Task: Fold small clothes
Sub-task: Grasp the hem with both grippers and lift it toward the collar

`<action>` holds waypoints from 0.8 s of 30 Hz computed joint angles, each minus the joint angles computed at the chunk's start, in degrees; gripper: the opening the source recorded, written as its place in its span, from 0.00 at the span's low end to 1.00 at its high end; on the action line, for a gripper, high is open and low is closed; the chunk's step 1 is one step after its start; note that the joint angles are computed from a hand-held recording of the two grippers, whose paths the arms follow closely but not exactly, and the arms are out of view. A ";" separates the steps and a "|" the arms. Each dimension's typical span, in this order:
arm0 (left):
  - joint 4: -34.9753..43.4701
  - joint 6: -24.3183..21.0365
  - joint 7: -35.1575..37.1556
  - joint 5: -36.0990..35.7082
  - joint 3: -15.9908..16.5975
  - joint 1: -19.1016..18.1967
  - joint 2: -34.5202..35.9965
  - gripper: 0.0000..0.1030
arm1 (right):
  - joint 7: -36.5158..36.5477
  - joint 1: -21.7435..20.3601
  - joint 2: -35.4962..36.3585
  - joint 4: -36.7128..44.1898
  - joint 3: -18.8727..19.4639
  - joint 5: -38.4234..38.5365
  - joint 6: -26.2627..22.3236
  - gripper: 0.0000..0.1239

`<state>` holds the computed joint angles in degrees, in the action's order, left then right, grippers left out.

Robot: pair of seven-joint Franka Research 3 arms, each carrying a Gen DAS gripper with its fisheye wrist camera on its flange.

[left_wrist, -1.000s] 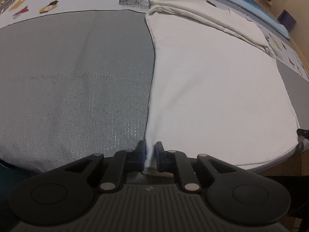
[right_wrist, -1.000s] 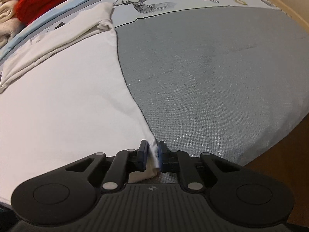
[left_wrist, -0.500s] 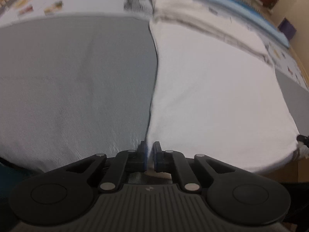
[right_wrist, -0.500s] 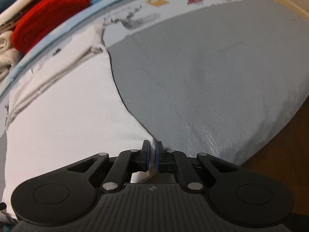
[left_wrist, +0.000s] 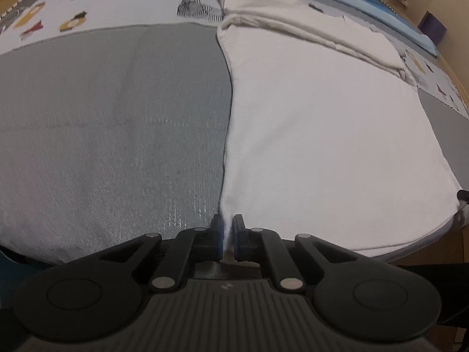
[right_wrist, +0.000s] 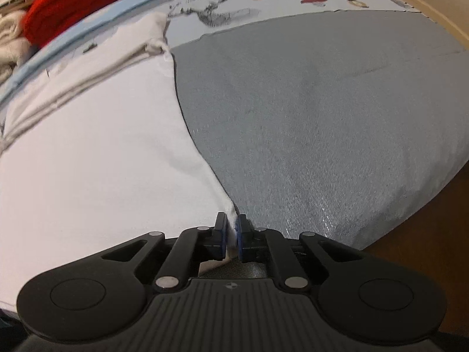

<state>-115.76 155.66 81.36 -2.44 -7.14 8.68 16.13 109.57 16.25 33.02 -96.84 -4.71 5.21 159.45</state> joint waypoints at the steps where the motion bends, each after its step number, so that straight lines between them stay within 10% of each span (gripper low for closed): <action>1: -0.18 0.40 -0.15 -0.09 0.00 0.02 -0.24 0.06 | -0.01 -0.15 -0.55 -0.82 0.17 0.36 1.11 0.05; 13: 0.34 -1.53 -1.80 2.30 0.60 -1.16 0.17 0.09 | -1.54 0.18 1.07 1.44 -0.16 -0.83 -2.14 0.07; 24: -5.16 6.61 -1.61 2.97 0.05 -0.78 -4.84 0.06 | -3.12 -0.27 -3.24 -4.75 0.87 1.31 7.62 0.05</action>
